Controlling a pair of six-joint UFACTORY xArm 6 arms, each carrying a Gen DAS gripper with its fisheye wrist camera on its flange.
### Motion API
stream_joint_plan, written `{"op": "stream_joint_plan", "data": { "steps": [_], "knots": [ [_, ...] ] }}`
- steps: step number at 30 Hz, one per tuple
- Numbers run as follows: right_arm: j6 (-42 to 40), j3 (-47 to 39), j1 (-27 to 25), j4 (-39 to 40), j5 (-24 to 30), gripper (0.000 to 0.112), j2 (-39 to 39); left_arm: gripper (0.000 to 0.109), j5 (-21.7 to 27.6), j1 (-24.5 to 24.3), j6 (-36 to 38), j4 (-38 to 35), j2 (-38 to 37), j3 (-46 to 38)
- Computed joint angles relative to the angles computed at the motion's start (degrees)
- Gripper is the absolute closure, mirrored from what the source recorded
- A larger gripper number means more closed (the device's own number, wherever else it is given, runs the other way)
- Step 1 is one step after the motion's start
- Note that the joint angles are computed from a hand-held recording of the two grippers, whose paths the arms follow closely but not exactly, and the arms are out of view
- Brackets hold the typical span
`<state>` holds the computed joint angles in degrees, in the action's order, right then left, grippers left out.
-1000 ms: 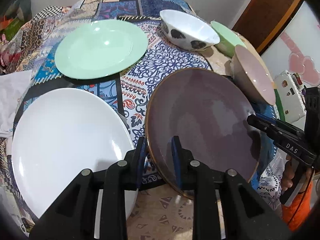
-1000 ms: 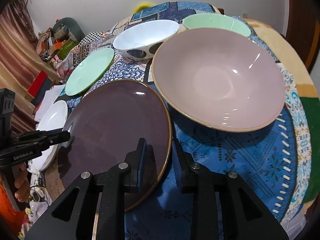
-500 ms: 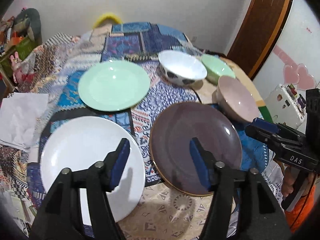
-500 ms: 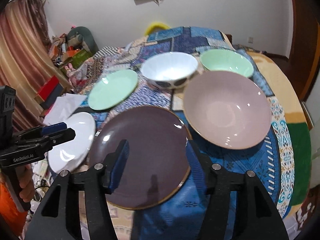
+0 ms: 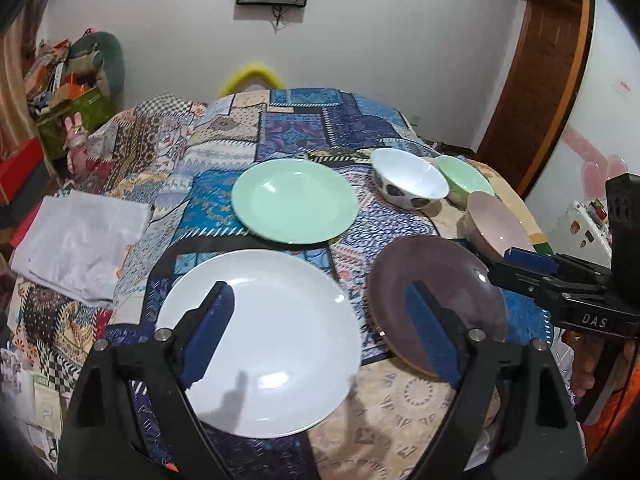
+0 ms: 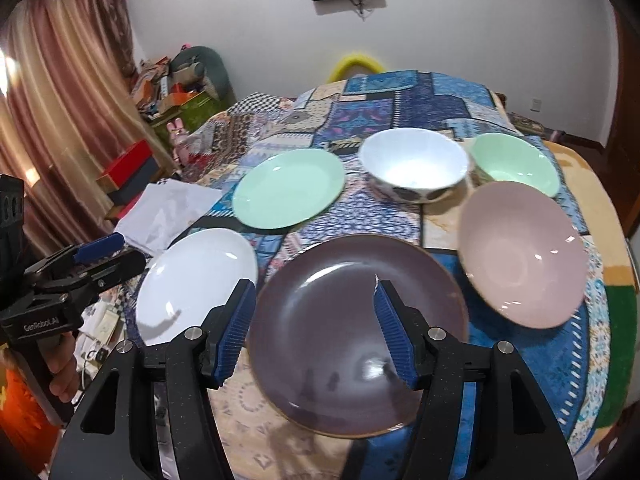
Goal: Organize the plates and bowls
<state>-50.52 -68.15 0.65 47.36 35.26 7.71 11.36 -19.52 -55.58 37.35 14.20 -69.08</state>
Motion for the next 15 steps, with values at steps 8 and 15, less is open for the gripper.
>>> {"op": "stream_joint_plan", "data": {
  "steps": [8,15],
  "knots": [
    [0.53,-2.22,3.73,-1.44,0.94,0.054,3.03,0.016,-0.52,3.61,1.23,-2.59,-2.25,5.22],
    [3.06,-5.38,6.64,-4.84,1.40,0.054,7.05,0.016,0.26,6.26,9.57,-13.32,-1.26,7.84]
  ]
}}
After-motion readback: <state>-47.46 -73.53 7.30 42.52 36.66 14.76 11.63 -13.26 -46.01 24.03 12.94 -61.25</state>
